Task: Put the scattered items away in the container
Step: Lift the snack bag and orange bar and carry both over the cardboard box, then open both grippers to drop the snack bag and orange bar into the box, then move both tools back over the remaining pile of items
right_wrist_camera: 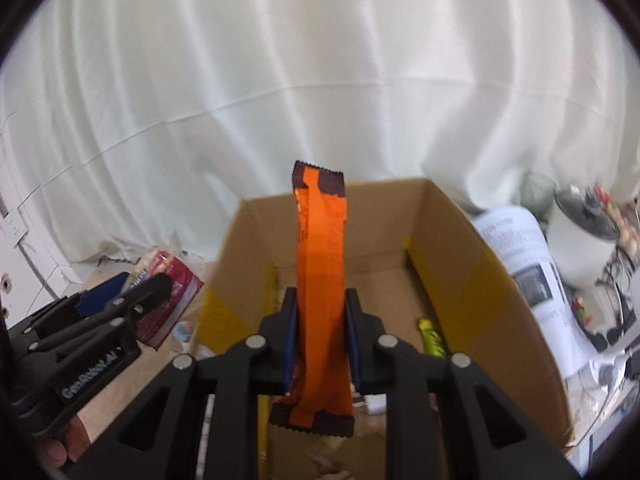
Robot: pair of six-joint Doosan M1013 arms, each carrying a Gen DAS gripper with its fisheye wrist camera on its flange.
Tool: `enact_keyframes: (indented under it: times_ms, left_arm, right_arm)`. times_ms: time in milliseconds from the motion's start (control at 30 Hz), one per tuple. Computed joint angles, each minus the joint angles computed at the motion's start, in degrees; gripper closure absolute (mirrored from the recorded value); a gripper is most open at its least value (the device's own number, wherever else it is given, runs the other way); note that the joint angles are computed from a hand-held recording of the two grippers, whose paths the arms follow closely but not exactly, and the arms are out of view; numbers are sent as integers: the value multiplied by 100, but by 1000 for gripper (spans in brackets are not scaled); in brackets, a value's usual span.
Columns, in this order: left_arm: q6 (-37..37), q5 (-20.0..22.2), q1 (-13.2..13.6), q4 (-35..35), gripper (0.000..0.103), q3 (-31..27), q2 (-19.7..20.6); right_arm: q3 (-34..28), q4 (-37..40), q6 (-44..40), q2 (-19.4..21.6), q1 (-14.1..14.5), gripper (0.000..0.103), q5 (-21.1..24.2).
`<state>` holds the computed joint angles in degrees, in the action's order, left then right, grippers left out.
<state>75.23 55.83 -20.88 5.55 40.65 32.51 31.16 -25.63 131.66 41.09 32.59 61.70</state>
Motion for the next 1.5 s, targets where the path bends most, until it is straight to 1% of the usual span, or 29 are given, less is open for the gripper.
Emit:
enact_keyframes:
  times_ms: [100,200,300,400,567,700,767,833,933,1033,1067,1100,1167,1200,1233,1267,1300,1433,1500]
  left_arm:
    - [43,78,-91,-12,57,-126,72]
    - [72,155,-199,205,57,-227,130]
    - [189,244,-204,-31,57,-316,165]
    - [268,180,-267,31,57,-317,156]
    - [371,226,-356,6,57,-499,241]
    - [410,594,-394,-95,57,-828,442]
    - [462,673,-417,-102,57,-870,484]
    - [419,884,-432,-86,57,-1022,581]
    - [387,1078,-430,-137,56,-1176,676]
    - [562,1374,-505,86,55,-1392,807]
    - [576,1406,-523,151,50,-1415,829]
    - [525,1398,-547,288,47,-1400,828]
    - [346,1303,-555,428,45,-1316,783]
    - [272,1222,-542,426,45,-1258,751]
    - [267,1145,-524,383,45,-1215,729]
    - [310,1172,-504,321,44,-1248,745]
    - [320,1236,-482,238,43,-1301,768]
    - [200,1174,-446,241,42,-1278,743]
    - [226,1035,-437,262,41,-1196,692]
  right_arm:
    - [176,-96,90,-88,-39,78,30]
    - [305,-156,150,-146,-69,78,68]
    - [360,-137,169,-175,-105,78,125]
    - [429,-135,158,-217,-129,78,116]
    - [533,-131,182,-279,-160,78,109]
    - [621,-118,192,-328,-186,78,120]
    - [672,-84,189,-352,-202,78,119]
    - [702,-32,179,-368,-221,78,159]
    - [837,46,168,-438,-250,78,68]
    - [918,152,191,-477,-284,77,13]
    - [910,145,184,-472,-285,76,30]
    - [899,134,171,-466,-285,69,46]
    - [879,112,188,-458,-287,58,104]
    - [870,70,272,-455,-288,48,145]
    - [895,42,420,-466,-300,42,145]
    - [918,47,598,-477,-322,30,172]
    - [921,38,728,-475,-337,25,220]
    - [1054,109,674,-540,-359,20,14]
    - [1067,96,687,-546,-352,17,-20]
